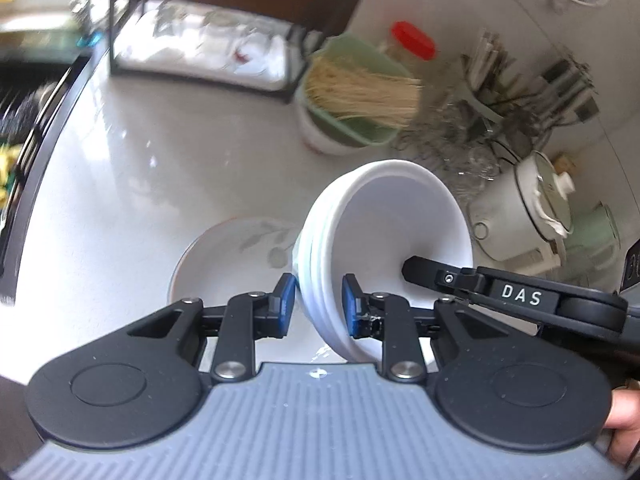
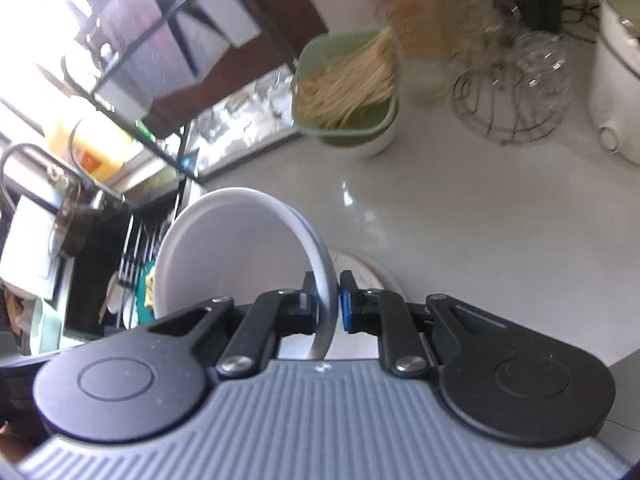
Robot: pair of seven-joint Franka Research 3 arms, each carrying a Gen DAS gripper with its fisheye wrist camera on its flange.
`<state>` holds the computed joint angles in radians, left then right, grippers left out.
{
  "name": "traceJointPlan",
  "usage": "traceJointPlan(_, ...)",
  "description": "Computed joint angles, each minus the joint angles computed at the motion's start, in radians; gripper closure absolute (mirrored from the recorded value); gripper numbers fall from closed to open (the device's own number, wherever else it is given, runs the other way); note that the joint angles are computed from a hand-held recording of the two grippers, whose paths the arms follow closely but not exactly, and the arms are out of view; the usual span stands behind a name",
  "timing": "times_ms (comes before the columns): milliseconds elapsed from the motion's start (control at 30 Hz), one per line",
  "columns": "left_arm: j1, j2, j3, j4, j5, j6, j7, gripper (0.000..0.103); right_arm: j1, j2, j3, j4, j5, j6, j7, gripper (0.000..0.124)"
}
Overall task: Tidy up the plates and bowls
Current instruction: 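Lift the bowl stack and carry it over the plate stack, then lower the bowl stack onto the plates and open both grippers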
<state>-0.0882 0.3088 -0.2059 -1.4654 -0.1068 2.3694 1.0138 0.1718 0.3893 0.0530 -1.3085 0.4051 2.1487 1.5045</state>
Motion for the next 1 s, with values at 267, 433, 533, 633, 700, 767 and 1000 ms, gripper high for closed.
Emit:
traceJointPlan(267, 0.012, 0.014, 0.013, -0.036, 0.019, -0.034, -0.017, 0.074, 0.042, 0.056, -0.003, 0.035, -0.073, -0.048, 0.039, 0.108)
traceJointPlan(433, 0.017, 0.052, 0.006, -0.038, 0.003, -0.033, -0.016, 0.074, 0.047, 0.076, -0.008, 0.023, -0.097, -0.057, 0.038, 0.109)
traceJointPlan(533, 0.013, 0.074, 0.005, -0.037, 0.007, -0.033, -0.028, 0.074, 0.051, 0.089, -0.012, 0.018, -0.115, -0.065, 0.042, 0.108)
traceJointPlan(633, 0.016, 0.079, -0.002, -0.055, -0.003, -0.015, -0.03, 0.074, 0.056, 0.086, -0.014, -0.006, -0.128, -0.035, 0.037, 0.108)
traceJointPlan(700, 0.017, 0.081, -0.005, -0.068, -0.008, -0.007, -0.029, 0.074, 0.057, 0.091, -0.013, -0.01, -0.132, -0.02, 0.033, 0.108)
traceJointPlan(767, 0.021, 0.083, -0.009, -0.08, -0.02, -0.003, -0.027, 0.074, 0.058, 0.099, -0.013, -0.006, -0.136, -0.014, 0.029, 0.108)
traceJointPlan(1000, 0.032, 0.09, -0.02, -0.082, -0.057, -0.005, -0.011, 0.068, 0.048, 0.1, -0.007, -0.016, -0.121, 0.016, 0.003, 0.108)
